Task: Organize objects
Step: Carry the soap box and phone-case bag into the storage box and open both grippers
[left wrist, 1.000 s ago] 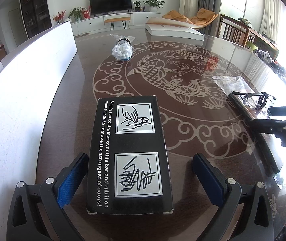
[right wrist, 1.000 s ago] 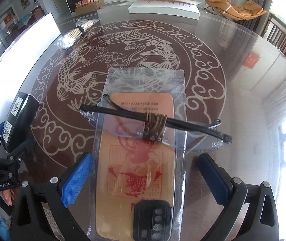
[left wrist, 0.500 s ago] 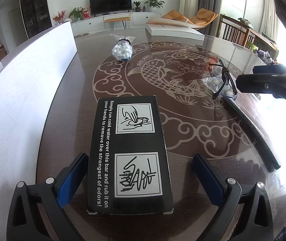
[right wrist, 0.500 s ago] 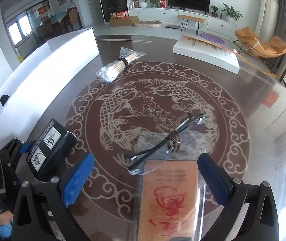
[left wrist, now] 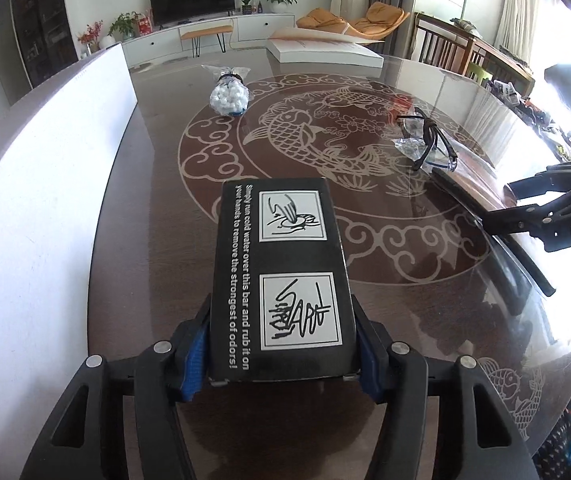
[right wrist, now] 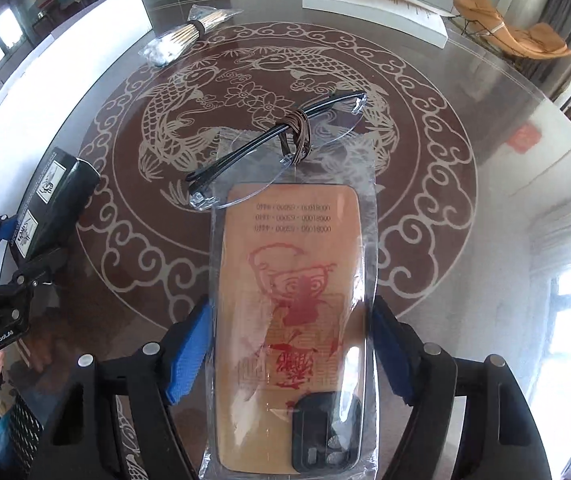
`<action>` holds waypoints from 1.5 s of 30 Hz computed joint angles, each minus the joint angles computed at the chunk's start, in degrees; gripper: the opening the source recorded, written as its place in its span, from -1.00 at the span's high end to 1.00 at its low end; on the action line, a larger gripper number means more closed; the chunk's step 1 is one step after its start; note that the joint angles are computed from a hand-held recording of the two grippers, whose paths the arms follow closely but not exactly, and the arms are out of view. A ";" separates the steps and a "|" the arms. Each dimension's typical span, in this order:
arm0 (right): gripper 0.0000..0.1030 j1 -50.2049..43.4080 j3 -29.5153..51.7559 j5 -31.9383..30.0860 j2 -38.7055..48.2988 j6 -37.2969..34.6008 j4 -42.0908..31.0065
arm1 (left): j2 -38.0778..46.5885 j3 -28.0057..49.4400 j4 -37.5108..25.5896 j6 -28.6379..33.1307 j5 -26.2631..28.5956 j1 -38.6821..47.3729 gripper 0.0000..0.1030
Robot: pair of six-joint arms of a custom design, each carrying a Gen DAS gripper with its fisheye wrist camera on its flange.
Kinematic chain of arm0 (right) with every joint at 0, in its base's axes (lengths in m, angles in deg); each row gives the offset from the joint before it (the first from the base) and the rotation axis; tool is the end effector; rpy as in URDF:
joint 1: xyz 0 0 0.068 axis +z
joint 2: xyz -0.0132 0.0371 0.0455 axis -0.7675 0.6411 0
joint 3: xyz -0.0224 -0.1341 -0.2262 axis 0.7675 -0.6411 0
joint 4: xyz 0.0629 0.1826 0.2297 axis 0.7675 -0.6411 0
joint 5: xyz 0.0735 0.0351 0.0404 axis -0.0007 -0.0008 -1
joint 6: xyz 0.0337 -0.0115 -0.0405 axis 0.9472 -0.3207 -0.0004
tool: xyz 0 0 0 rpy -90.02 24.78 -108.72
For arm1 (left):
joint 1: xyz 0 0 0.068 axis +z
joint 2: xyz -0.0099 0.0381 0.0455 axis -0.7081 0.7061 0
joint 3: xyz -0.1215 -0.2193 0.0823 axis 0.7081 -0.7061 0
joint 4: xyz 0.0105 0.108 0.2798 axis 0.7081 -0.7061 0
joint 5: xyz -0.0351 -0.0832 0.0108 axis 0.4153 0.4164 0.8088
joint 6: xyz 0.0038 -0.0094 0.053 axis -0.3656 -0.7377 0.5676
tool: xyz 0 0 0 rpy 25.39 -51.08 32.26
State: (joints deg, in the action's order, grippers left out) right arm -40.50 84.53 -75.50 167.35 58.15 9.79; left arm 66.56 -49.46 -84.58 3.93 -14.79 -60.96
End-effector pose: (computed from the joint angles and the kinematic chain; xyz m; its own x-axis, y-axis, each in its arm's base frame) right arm 0.3613 0.0655 0.1049 -0.9119 -0.2777 -0.3022 -0.3130 0.9468 0.0746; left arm 0.2640 -0.0753 0.0777 -0.8220 0.1545 -0.5481 0.2152 0.9754 -0.0479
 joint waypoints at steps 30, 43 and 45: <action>-0.47 35.56 21.02 -18.49 -1.94 33.46 8.03 | -28.02 1.43 -25.81 22.26 21.62 59.74 -0.13; -0.92 37.76 0.99 3.64 -7.34 19.74 21.24 | -30.99 -5.77 -21.35 27.64 22.33 67.39 -0.57; -0.93 34.72 -8.92 7.80 -12.21 14.58 24.87 | -41.68 -8.71 -28.58 27.91 24.83 65.05 -0.57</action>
State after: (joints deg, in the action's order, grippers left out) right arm -5.78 75.61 -67.69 155.14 72.73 34.66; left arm 24.88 -58.17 -113.16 31.84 10.04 4.09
